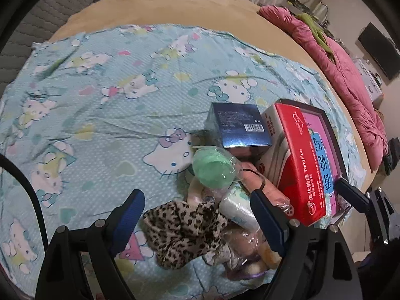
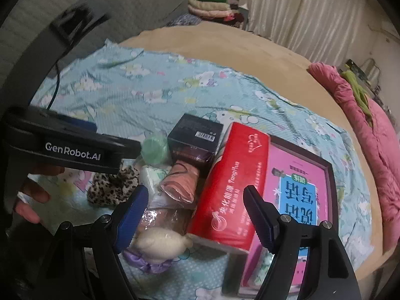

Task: Organize soft objects
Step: 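Grasp the bagged green ball with the left tool while the right tool grasps the pink item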

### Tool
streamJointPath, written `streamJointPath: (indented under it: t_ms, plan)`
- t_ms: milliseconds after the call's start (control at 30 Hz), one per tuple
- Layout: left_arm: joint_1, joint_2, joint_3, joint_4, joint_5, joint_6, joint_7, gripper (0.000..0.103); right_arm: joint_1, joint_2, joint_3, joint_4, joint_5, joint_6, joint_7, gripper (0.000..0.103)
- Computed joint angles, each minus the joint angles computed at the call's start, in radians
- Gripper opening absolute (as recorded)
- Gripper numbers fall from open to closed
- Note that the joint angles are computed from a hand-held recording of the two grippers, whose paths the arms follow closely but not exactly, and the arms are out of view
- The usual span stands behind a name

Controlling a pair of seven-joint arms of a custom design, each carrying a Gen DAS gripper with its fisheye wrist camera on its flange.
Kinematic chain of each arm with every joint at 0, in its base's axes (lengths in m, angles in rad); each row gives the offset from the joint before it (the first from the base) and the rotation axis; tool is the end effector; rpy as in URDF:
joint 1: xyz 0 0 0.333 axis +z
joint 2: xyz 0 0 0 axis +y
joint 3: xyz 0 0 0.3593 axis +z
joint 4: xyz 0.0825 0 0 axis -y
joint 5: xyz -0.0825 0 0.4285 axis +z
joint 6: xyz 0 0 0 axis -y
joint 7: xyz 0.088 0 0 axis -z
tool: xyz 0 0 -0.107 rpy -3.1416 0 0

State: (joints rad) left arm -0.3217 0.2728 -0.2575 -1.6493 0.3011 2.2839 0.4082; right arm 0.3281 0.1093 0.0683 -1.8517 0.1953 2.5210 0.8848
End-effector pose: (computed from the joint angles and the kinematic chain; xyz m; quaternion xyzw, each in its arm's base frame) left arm 0.6219 -0.3748 0.5242 -0.8287 0.5196 -0.1917 0.0809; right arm 0.6288 0.2592 0.5505 -0.9128 0.2911 -0.1727 0.2284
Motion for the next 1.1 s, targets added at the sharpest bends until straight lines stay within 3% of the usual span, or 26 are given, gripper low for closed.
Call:
streamJointPath:
  t_ms: [200, 400, 533, 700, 800, 900, 1067, 1100]
  plan:
    - [0.027, 0.015, -0.006, -0.025, -0.053, 0.083, 0.036, 0.086, 0.017, 0.038, -0.003, 0.017, -0.06, 0.004, -0.008, 0.078]
    - [0.049, 0.034, -0.016, -0.027, -0.103, 0.103, 0.094, 0.086, 0.037, 0.075, -0.013, 0.038, -0.136, -0.013, -0.017, 0.066]
    - [0.056, 0.046, -0.018, -0.022, -0.123, 0.119, 0.129, 0.086, 0.042, 0.085, -0.014, 0.037, -0.139, 0.013, -0.036, 0.065]
    - [0.063, 0.065, -0.022, -0.008, -0.147, 0.125, 0.157, 0.086, 0.051, 0.1, -0.02, 0.039, -0.163, 0.062, -0.045, 0.043]
    - [0.071, 0.07, -0.024, -0.01, -0.17, 0.144, 0.16, 0.081, 0.044, 0.112, -0.014, 0.059, -0.125, 0.038, -0.07, 0.026]
    - [0.075, 0.083, -0.025, 0.001, -0.182, 0.152, 0.163, 0.07, 0.041, 0.114, -0.013, 0.059, -0.096, 0.044, -0.089, 0.021]
    - [0.088, 0.115, -0.037, 0.027, -0.22, 0.139, 0.196, 0.041, 0.016, 0.121, -0.006, 0.089, 0.009, -0.006, -0.094, 0.019]
    - [0.087, 0.117, -0.037, 0.028, -0.221, 0.139, 0.198, 0.041, 0.01, 0.122, -0.005, 0.096, 0.034, -0.017, -0.095, 0.019]
